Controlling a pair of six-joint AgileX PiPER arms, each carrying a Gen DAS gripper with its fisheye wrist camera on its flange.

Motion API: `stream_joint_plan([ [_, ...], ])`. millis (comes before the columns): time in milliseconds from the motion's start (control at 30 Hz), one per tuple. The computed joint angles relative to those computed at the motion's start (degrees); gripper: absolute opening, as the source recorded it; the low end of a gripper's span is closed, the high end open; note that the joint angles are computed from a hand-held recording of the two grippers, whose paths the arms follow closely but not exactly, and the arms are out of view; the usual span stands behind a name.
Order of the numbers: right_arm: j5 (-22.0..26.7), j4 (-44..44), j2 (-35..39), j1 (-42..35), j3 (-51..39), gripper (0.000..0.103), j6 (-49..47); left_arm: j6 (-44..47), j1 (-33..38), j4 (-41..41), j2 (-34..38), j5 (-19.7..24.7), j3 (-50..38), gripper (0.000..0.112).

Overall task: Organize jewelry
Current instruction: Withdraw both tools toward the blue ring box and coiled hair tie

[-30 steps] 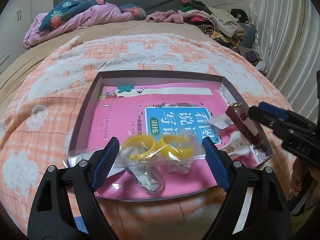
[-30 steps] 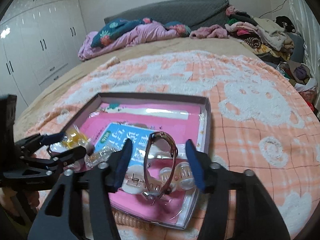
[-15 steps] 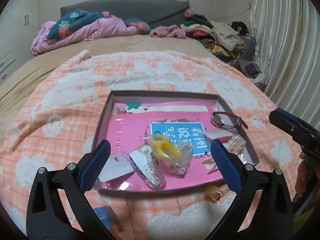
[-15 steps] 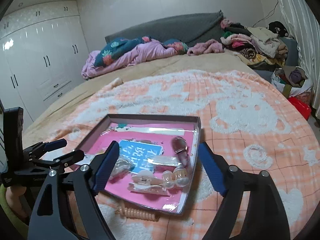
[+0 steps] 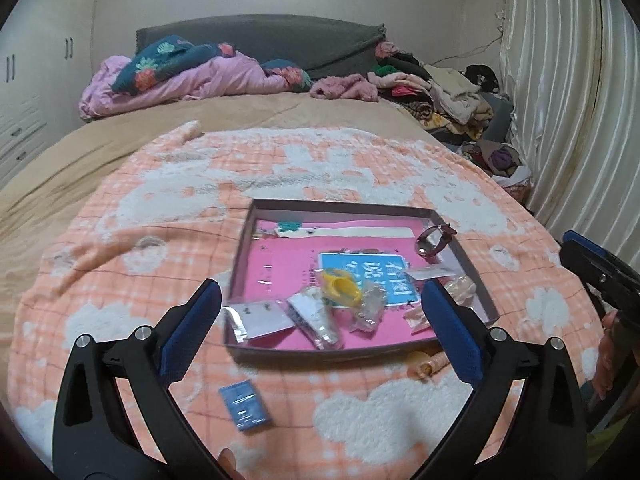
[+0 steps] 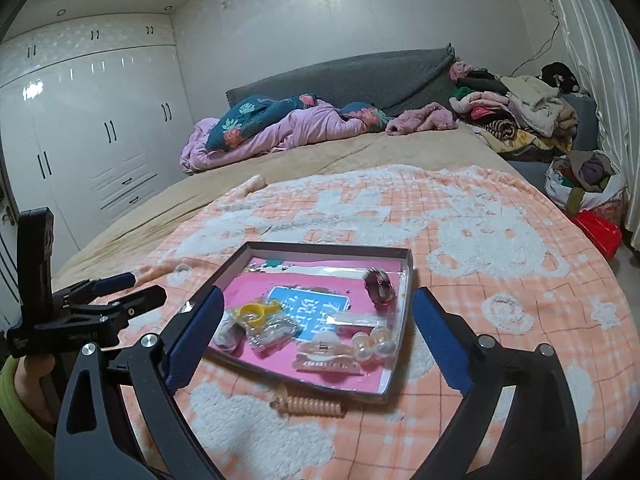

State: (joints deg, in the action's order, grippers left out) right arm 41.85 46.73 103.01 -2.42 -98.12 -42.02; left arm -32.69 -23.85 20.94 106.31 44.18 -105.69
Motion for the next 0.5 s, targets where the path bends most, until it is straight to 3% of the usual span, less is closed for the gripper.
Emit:
stream_joint_plan([
  [500, -2.08, -4.20, -4.59, 4.45, 8.97, 0.095, 0.51, -4.84, 0.39, 5.15, -8.72, -1.72, 15.05, 0.094],
])
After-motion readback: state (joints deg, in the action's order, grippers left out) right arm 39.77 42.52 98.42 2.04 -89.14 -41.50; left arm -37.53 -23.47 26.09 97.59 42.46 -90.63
